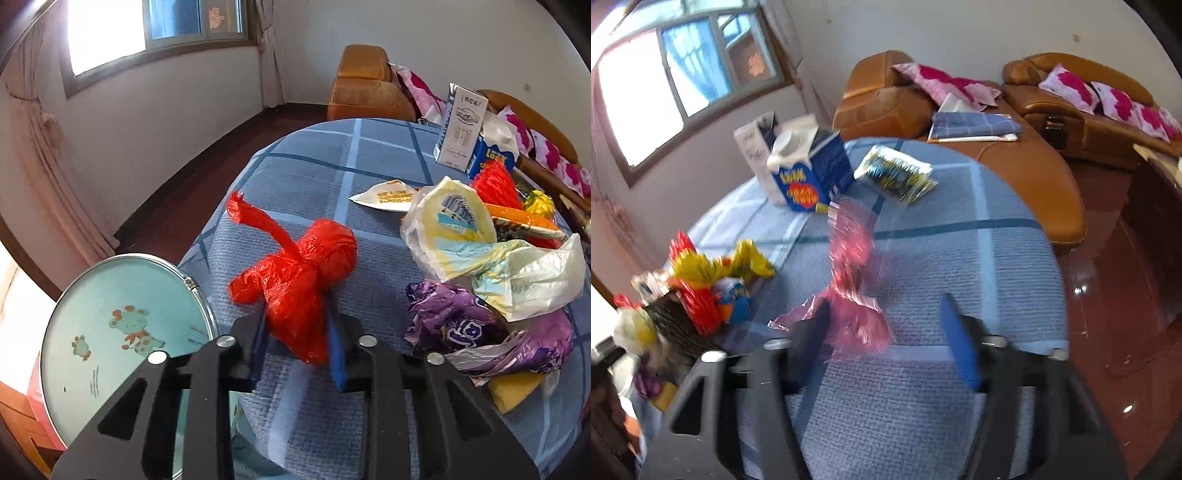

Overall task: Collect trash
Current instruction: 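Lift the pink bag with the right tool while the left lifts the red bag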

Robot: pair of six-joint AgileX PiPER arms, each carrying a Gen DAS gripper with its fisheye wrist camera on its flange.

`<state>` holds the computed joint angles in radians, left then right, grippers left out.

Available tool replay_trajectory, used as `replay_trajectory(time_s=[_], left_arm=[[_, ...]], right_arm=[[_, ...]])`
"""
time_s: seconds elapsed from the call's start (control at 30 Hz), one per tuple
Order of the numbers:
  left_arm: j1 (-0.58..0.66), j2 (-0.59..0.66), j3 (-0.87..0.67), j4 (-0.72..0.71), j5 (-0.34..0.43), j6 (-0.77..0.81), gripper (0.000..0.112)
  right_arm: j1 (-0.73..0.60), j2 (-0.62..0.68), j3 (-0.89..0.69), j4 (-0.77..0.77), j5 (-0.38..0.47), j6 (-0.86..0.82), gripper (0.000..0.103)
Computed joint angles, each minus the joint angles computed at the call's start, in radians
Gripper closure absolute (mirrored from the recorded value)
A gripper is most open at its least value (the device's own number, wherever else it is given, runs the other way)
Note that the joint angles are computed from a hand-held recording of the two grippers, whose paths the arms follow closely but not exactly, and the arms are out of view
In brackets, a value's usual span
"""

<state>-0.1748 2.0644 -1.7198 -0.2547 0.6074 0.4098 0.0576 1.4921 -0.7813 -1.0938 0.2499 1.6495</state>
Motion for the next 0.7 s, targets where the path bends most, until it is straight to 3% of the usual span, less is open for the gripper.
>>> replay_trajectory(time_s=[0.1, 0.17, 0.23, 0.4, 0.57, 0.7], left_arm=[[0.006, -0.005, 0.003, -0.014, 0.003, 0.013, 0.087], [0.009, -0.007, 0.009, -0.024, 0.000, 0.026, 0.087], [0.015, -0.013, 0.019, -0.045, -0.002, 0.046, 0.087], [0.036, -0.011, 0.026, -0.105, 0.000, 0.103, 0.087], [0.048, -0.003, 0.015, -0.135, 0.011, 0.136, 0.087], [0.046, -0.003, 0.017, -0.149, 0.010, 0.147, 0.087]], right_arm=[[0.035, -0.037, 0.006, 0.019, 0.038, 0.092, 0.031], [0.103, -0.017, -0.038, 0.049, 0.127, 0.088, 0.022], [0.177, 0.053, -0.129, 0.115, 0.232, -0.014, 0.016], [0.194, 0.220, -0.314, 0.296, 0.391, -0.334, 0.017], [0.202, 0.177, -0.256, 0.116, 0.581, -0.296, 0.017], [0.196, 0.062, -0.167, 0.079, 0.579, -0.251, 0.016]])
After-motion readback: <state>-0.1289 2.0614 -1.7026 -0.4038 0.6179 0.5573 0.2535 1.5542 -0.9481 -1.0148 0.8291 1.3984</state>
